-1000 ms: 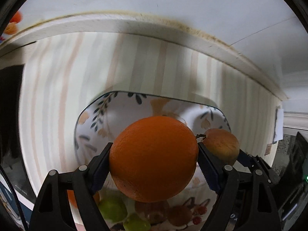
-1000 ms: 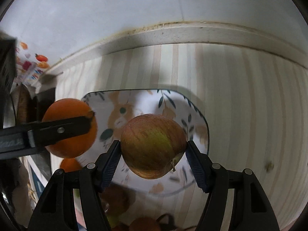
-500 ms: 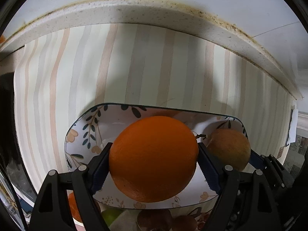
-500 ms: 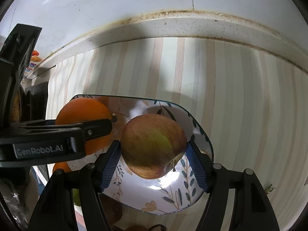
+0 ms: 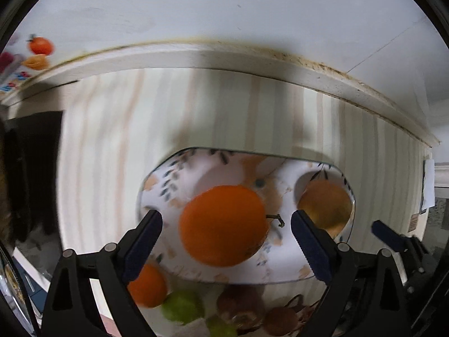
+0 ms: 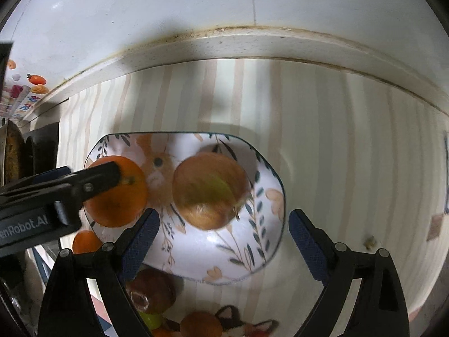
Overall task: Organize fruits
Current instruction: 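Carry the orange with the left tool onto the floral plate while the right tool places the apple there, then open both tools and withdraw them from the plate toward the loose fruit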
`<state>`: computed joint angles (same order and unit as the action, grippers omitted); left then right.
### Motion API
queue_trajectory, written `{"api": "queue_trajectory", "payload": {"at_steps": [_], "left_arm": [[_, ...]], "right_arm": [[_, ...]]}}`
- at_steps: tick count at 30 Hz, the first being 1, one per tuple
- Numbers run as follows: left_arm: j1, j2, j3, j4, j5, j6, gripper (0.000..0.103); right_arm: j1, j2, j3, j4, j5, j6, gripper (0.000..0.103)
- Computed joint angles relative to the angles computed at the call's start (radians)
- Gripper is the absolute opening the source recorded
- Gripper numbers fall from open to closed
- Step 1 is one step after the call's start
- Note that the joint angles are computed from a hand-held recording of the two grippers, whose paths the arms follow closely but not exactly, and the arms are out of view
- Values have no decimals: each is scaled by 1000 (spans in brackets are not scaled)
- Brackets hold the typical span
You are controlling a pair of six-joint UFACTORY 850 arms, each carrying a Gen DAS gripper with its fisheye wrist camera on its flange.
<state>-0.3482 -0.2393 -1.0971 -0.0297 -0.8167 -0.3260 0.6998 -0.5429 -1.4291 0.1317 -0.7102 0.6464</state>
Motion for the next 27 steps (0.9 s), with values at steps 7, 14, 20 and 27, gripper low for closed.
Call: {"api": "queue_trajectory", "payload": {"at_steps": [7, 14, 20, 27], "left_arm": [[-9, 187, 137, 141, 32, -69, 94], [-11, 379, 240, 178, 29, -66, 94], [-17, 508, 284, 181, 15, -46, 94], [2, 613, 311, 139, -13, 14, 94]], "right_arm": [[61, 106, 79, -135, -23, 181, 96], [151, 205, 131, -258, -49, 367, 96], [242, 259, 117, -400, -106, 540, 95], [321, 303, 102, -470, -145, 679, 95]]}}
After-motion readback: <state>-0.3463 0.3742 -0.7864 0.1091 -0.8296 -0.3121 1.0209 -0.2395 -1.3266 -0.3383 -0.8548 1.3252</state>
